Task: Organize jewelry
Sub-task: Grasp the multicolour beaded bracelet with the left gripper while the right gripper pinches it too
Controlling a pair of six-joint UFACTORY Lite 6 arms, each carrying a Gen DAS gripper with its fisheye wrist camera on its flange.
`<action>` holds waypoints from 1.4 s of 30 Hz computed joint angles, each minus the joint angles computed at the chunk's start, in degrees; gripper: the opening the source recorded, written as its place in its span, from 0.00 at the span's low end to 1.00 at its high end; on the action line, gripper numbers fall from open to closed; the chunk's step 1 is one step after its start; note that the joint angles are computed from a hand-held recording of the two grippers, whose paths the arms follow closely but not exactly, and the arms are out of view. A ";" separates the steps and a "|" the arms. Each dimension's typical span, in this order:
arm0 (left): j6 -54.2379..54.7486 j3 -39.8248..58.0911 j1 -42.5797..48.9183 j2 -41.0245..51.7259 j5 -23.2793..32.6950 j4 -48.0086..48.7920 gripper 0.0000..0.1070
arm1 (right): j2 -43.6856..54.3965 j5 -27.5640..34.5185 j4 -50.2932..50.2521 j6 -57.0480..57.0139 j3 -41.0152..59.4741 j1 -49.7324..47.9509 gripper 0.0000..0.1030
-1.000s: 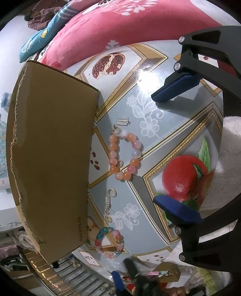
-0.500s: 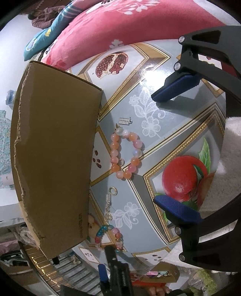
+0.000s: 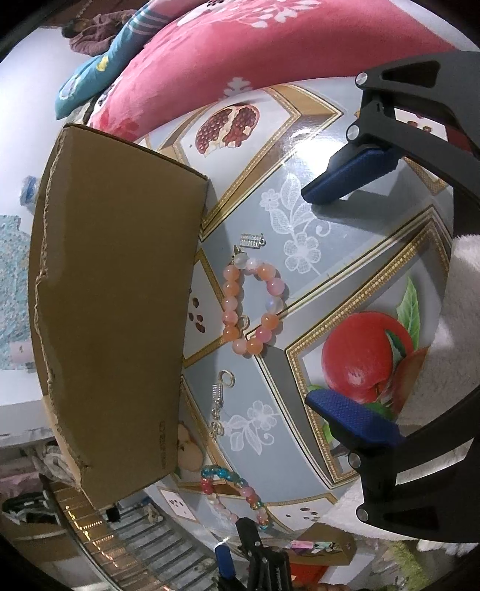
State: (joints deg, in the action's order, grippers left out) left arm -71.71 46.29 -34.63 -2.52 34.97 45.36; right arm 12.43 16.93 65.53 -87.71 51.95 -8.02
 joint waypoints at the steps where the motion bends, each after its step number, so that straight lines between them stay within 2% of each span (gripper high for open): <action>1: -0.85 -0.83 -0.17 -0.90 -0.31 0.65 0.86 | 0.08 0.52 0.57 -1.40 0.09 -0.43 0.94; 4: -1.45 -2.80 -0.14 -4.06 -2.44 1.44 0.78 | -1.19 1.30 -3.66 3.07 0.28 -1.11 0.94; 7: -1.48 -4.22 0.66 -6.78 -5.42 2.73 0.72 | -7.40 4.90 4.90 -6.13 -2.95 -2.35 0.94; 11: 3.04 -6.04 2.55 -9.76 -11.12 -1.94 0.62 | -12.13 13.37 8.90 -10.60 -4.55 -1.94 0.94; 13: 5.66 -6.87 2.70 -10.70 -13.17 -4.39 0.55 | -9.66 21.33 8.00 -8.03 -2.18 -1.36 0.94; 16: 6.82 -7.69 2.27 -11.44 -15.18 -4.99 0.49 | -4.70 25.20 5.91 -2.94 1.71 2.78 0.80; 21: 3.80 -7.64 1.64 -9.50 -16.75 -1.20 0.39 | 4.08 22.91 1.75 5.11 9.43 10.18 0.50; 27: 3.62 -4.45 1.78 -3.51 -17.12 2.73 0.30 | 9.64 17.80 -3.84 13.03 15.16 16.19 0.28; 34: 5.11 -1.67 3.35 0.38 -17.68 4.57 0.28 | 11.16 11.78 -8.05 17.02 16.03 19.47 0.20; 36: 4.15 -1.40 3.64 0.92 -18.03 5.99 0.27 | 11.20 10.60 -7.93 16.75 15.84 19.84 0.14; 38: 2.21 -1.01 3.56 1.53 -17.72 8.16 0.21 | 11.47 10.67 -8.42 17.44 16.24 19.80 0.10; 40: 0.35 -0.99 3.77 1.74 -17.75 10.03 0.08 | 11.23 12.27 -7.90 16.99 16.26 18.49 0.10; 42: 0.45 -1.53 4.46 0.81 -18.67 9.24 0.08 | 11.23 13.26 -6.53 16.22 16.26 17.90 0.10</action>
